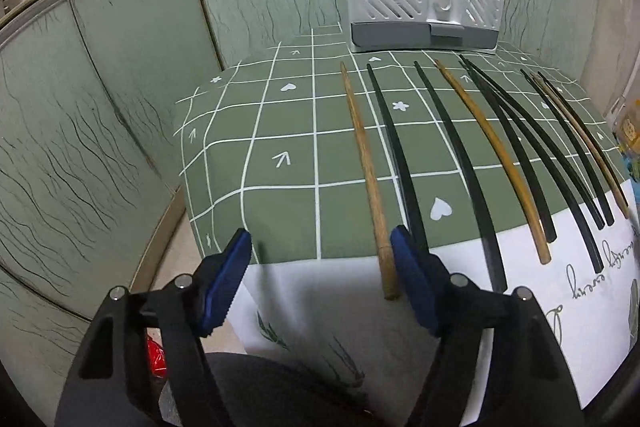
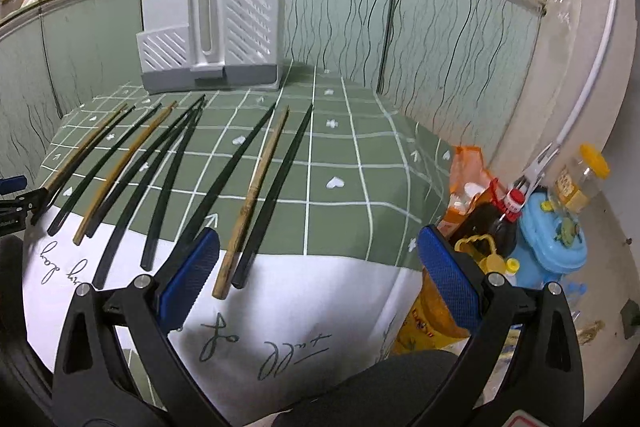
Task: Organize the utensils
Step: 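Lower the left tool onto a wooden chopstick and close its fingers, then lift the wooden chopstick with the left tool toward the white holder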
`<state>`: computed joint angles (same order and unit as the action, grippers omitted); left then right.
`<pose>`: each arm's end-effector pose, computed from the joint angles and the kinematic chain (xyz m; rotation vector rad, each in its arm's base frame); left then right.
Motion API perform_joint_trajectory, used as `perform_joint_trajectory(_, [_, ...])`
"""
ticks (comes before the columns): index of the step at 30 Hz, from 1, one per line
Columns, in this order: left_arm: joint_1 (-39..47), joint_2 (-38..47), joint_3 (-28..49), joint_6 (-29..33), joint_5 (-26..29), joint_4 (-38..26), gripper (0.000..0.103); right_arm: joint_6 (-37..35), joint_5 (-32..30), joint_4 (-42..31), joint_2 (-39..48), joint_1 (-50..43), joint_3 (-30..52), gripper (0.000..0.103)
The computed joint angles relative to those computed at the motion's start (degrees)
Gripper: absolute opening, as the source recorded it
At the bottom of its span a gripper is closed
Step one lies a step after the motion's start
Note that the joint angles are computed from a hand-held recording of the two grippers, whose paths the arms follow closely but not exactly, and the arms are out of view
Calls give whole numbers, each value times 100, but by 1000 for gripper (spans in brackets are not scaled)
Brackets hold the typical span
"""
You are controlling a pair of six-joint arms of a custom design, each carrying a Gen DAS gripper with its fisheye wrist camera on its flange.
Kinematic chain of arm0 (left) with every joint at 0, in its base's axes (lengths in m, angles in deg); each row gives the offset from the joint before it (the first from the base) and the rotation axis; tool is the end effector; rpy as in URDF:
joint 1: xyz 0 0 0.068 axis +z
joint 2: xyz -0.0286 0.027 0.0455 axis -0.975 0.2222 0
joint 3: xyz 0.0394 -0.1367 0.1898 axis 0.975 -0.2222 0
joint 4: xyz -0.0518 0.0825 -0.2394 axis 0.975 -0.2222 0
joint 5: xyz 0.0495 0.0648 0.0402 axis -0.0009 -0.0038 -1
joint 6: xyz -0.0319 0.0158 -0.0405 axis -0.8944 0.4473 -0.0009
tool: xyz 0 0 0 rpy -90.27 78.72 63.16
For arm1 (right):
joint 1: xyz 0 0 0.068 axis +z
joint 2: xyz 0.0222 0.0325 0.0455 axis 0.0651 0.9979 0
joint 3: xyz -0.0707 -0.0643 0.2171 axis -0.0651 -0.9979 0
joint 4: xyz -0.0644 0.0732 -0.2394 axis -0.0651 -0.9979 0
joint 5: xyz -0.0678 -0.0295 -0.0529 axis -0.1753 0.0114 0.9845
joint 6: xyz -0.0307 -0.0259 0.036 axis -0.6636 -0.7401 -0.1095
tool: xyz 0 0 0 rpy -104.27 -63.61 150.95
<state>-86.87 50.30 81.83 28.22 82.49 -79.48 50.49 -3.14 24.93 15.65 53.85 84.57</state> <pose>0.3378 -0.0617 0.0810 0.5987 2.3307 -0.0743 0.1722 0.1648 0.0952 0.4837 2.2374 -0.2844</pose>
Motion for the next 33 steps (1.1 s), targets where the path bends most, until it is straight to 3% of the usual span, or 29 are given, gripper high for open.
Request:
perform_joint_trajectory(3, [-23,32,23,-1,27,19,71,-336,-221,415,98,-254,-67,93])
perform_joint_trajectory(9, [6,167,38,-136,251,224,69,-801,-462,1037,429,-524,-100,74])
perform_joint_trajectory(12, [-31,166,22,-148,193,286,69,-958,-532,1355,490,-574,-165,71])
perform_joint_trajectory(15, [-61,163,-17,-207,136,380,69,-1101,-628,1516,532,-601,-161,63])
perform_joint_trajectory(19, [-72,161,-88,-288,102,533,69,-1035,-604,1302,767,-588,75,61])
perform_joint_trajectory(24, [-135,173,-219,-525,-53,839,68,-988,-472,1408,866,-520,77,32])
perform_joint_trajectory(26, [-163,133,-308,-602,-167,971,61,-982,-423,1415,904,-451,92,23])
perform_joint_trajectory(29, [-167,36,-472,-674,-301,1161,38,-1013,-457,1515,894,-405,59,8])
perform_joint_trajectory(33, [-53,-53,-565,-764,-121,1209,10,-908,-464,1556,837,-400,2,6])
